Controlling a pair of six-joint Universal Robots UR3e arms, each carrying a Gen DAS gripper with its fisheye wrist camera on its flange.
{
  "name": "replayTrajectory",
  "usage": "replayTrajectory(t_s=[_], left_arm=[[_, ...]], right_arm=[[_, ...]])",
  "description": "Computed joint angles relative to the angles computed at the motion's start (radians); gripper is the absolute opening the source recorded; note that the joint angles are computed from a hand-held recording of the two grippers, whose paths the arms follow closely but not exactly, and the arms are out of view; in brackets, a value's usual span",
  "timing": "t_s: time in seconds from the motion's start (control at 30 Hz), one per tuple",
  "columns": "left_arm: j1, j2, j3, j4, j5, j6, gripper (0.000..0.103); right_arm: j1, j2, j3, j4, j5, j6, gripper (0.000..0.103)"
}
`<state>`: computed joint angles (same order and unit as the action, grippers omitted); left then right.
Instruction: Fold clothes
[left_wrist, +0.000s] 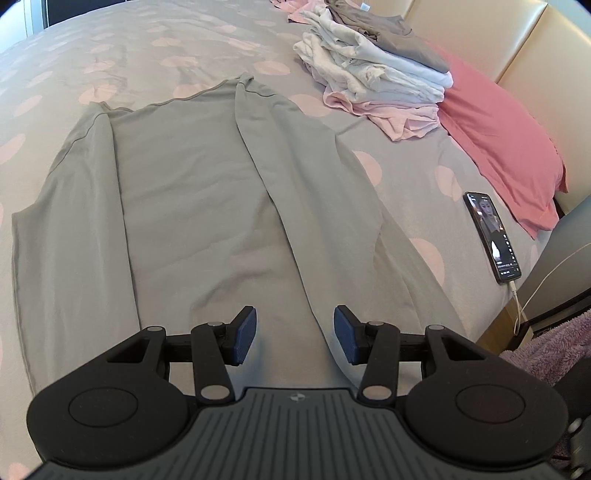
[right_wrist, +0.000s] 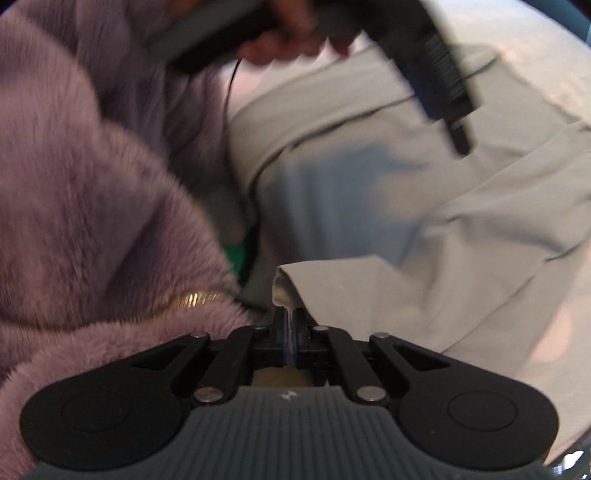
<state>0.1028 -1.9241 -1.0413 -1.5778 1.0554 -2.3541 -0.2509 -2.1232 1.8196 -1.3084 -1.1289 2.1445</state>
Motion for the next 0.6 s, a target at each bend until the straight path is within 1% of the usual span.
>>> replayTrajectory(t_s=[0.07, 0.23, 0.3, 0.33, 0.37, 0.4, 0.5, 0.6], left_arm=[[0.003, 0.005, -0.007, -0.006, 0.000, 0.004, 0.044], [0.006, 0.013, -0.023, -0.011, 0.015, 0.019, 0.045], [0.007, 0.015, -0.027, -0.009, 0.017, 0.020, 0.045], [0.008, 0.016, -0.031, -0.007, 0.018, 0.020, 0.045], [0.008, 0.017, -0.035, -0.003, 0.018, 0.019, 0.045], [0.008, 0.018, -0.037, -0.002, 0.020, 0.017, 0.046], [0.010, 0.018, -0.041, -0.005, 0.021, 0.022, 0.046], [0.013, 0.018, -0.043, -0.027, 0.025, 0.036, 0.046]], right_arm=[[0.001, 0.011, 0.005, 0.015, 0.002, 0.000, 0.007], [-0.018, 0.005, 0.000, 0.044, 0.015, -0.002, 0.008], [-0.035, -0.007, -0.004, 0.054, 0.021, -0.006, 0.012], [-0.049, -0.014, -0.006, 0.058, 0.024, -0.008, 0.015], [-0.066, -0.024, -0.006, 0.057, 0.026, -0.006, 0.024], [-0.083, -0.033, -0.005, 0.056, 0.028, -0.004, 0.030], [-0.163, -0.068, 0.027, 0.055, 0.022, 0.008, 0.030], [-0.233, -0.099, 0.095, 0.006, -0.011, 0.065, 0.030]])
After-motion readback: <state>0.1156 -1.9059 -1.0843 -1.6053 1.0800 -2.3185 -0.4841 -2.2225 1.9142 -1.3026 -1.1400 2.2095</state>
